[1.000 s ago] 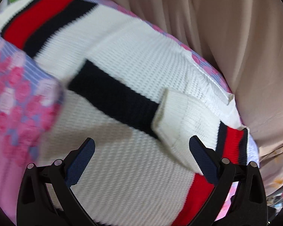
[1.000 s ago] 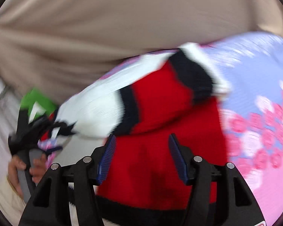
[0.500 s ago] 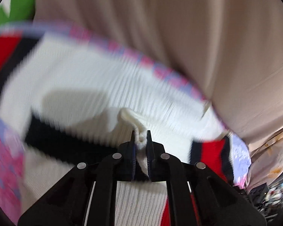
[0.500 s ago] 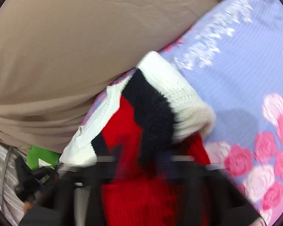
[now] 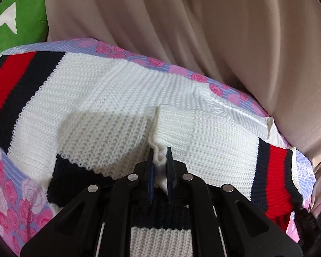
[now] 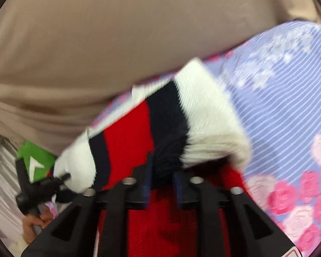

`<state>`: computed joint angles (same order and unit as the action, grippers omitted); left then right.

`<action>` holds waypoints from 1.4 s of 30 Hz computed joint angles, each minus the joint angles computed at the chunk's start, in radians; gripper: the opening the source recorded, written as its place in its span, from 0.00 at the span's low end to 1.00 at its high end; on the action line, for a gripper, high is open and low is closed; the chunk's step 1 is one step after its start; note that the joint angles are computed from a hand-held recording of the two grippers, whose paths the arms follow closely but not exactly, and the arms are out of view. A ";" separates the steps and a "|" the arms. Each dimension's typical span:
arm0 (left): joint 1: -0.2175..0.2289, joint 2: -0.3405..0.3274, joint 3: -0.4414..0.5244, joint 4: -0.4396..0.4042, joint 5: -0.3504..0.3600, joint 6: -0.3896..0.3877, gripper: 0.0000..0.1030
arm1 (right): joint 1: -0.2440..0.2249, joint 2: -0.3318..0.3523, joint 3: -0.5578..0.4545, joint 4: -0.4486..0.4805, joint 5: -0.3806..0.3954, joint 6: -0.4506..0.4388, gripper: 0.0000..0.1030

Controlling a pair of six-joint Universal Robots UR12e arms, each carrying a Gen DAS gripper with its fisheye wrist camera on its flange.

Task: Fold small clothes

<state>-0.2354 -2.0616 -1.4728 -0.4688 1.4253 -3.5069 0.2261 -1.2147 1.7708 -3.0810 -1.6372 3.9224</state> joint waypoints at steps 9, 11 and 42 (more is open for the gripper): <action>-0.007 -0.008 0.005 0.006 0.036 0.030 0.10 | -0.020 -0.016 0.029 0.046 -0.074 0.051 0.10; -0.013 -0.006 0.000 0.017 0.057 0.038 0.10 | -0.025 -0.012 0.033 0.075 -0.056 0.071 0.08; 0.403 0.079 -0.108 -0.046 -0.012 -0.323 0.56 | 0.352 -0.096 -0.070 0.503 0.048 -0.067 0.29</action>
<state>0.1674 -1.9824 -1.5811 -0.5143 1.4132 -3.8295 0.5778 -1.3105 1.7007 -2.5781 -1.5896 3.8549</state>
